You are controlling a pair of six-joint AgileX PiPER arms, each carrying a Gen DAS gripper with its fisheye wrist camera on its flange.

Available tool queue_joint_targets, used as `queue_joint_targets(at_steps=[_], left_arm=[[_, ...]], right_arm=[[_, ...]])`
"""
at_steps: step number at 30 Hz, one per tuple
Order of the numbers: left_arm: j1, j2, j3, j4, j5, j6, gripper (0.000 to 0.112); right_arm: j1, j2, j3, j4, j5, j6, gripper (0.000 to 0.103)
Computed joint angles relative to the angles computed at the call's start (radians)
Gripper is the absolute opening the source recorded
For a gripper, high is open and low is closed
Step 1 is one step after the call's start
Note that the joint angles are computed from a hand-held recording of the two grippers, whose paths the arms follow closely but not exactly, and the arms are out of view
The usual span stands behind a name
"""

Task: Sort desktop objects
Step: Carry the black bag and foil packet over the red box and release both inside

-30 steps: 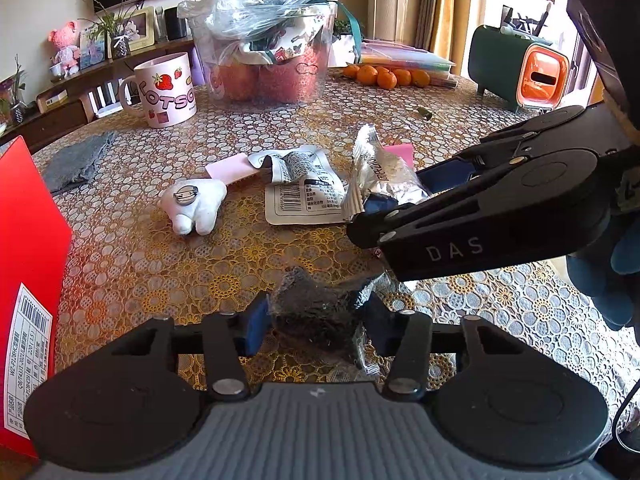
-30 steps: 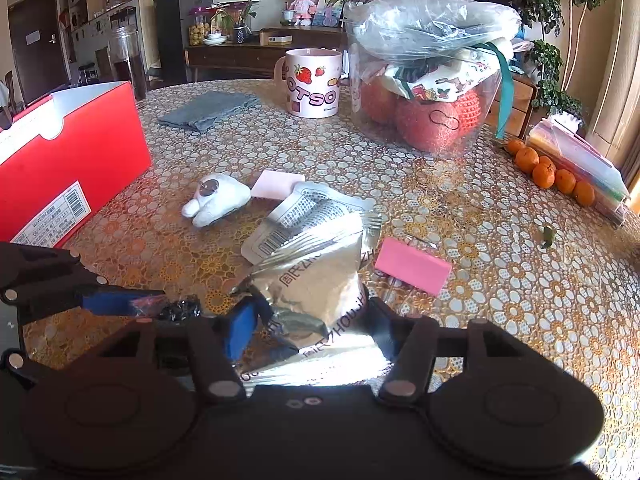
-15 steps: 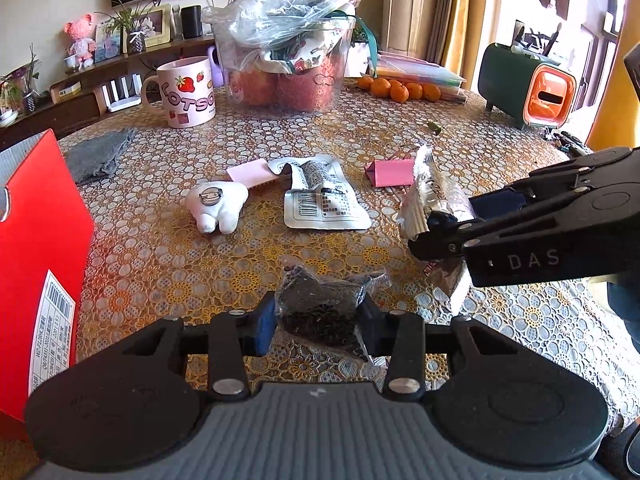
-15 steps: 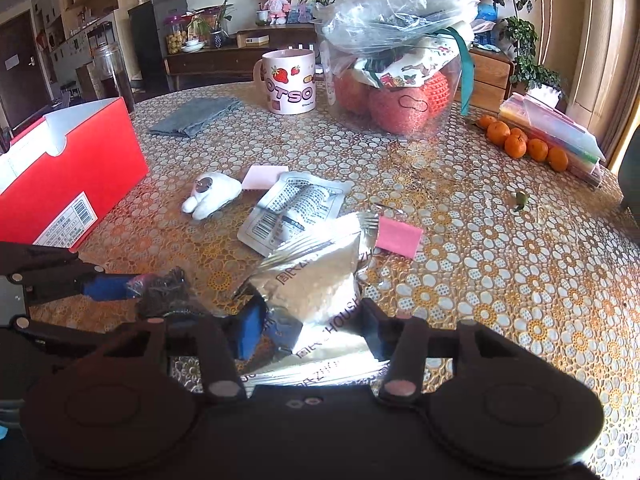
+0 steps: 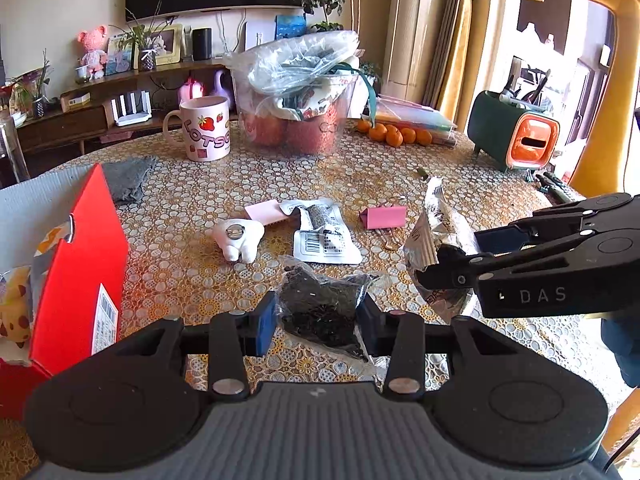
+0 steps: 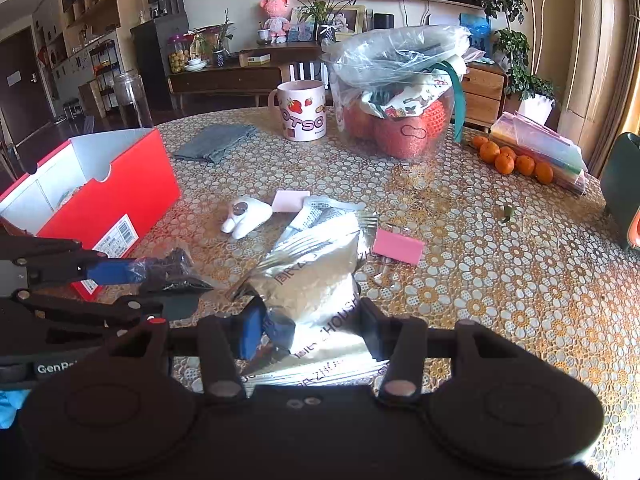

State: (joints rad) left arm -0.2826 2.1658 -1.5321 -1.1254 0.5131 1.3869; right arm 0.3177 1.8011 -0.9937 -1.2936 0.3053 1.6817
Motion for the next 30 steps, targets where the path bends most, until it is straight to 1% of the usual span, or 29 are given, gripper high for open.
queue_joint_targets(at_steps=[4,10,15,23,30], left_arm=[[0.033,-0.053,0.032,-0.020,0.036,0.016,0.041],[0.089,-0.111,0.054,-0.033,0.075,0.022,0.041],[0.145,-0.139,0.053,-0.053,0.116,0.037,0.041],[0.241,-0.136,-0.007,-0.055,0.180,0.023,0.041],[0.325,-0.094,-0.115,0.002,0.245,-0.060,0.041]], right_arm=[[0.030,-0.036,-0.002,0.086,0.021,-0.058,0.049],[0.099,-0.075,-0.039,0.185,0.100,-0.139,0.049],[0.152,-0.076,-0.098,0.238,0.154,-0.190,0.049],[0.216,-0.020,-0.258,0.339,0.228,-0.317,0.049],[0.255,0.074,-0.438,0.440,0.269,-0.443,0.049]])
